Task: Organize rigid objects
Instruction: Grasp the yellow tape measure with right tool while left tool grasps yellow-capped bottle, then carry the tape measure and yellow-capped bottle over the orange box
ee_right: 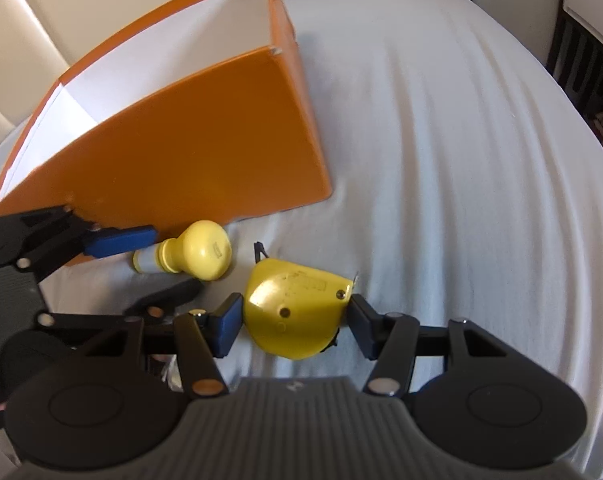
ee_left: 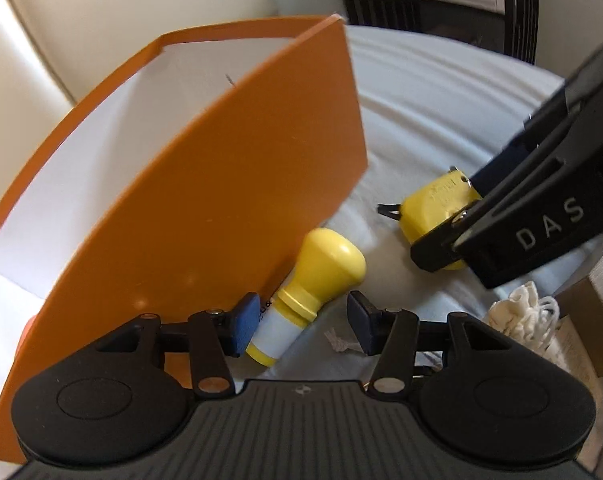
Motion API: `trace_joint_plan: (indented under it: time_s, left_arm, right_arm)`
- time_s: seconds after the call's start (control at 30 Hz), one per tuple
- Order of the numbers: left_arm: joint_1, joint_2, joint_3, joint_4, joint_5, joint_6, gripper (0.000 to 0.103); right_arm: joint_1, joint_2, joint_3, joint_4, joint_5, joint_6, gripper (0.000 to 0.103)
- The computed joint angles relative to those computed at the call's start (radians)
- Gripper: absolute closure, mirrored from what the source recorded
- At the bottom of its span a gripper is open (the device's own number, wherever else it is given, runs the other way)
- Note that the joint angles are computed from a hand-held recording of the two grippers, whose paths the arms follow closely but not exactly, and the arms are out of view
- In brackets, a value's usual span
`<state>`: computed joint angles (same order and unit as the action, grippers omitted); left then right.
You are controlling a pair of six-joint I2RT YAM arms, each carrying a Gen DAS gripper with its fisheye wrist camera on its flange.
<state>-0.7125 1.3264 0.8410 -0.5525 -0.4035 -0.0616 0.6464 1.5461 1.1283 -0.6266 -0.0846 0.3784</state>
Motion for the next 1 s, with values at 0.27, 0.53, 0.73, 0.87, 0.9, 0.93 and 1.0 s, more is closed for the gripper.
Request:
trace_joint_plan:
  time_s: [0.27,0.53,0.73,0.87,0.9,0.93,1.0]
  left_arm:
    - [-0.006,0.012,0.060,-0.128,0.017,-0.102,0.073]
    - [0.045,-0.045,0.022,-0.120,0.074,-0.210,0.058]
    - [0.030,-0.039,-0.020,-0.010,0.050,-0.171,0.055]
    - [0.036,-0.027,-0.022,0.014,0.076,-0.157,0.069]
    - [0.033,-0.024,-0.020,0.013,0.070,-0.155,0.070]
    - [0.029,-0.023,-0.015,0.006,0.062,-0.157,0.072]
    - [0.021,-0.028,-0.013,-0.009,0.046,-0.179,0.073]
  right_arm:
    - [0.013,-0.002,0.006,-0.010,0.002,0.002,0.046]
    - [0.067,0.023,0.013,-0.003,0.056,0.009,0.039]
    - [0.097,0.032,0.012,0.012,0.099,0.024,0.040]
    - [0.104,0.049,0.015,0.029,0.114,0.029,0.044]
    - [0.106,0.050,0.015,0.032,0.117,0.029,0.044]
    - [0.108,0.051,0.015,0.034,0.118,0.028,0.044]
    - [0.112,0.050,0.013,0.040,0.121,0.028,0.045]
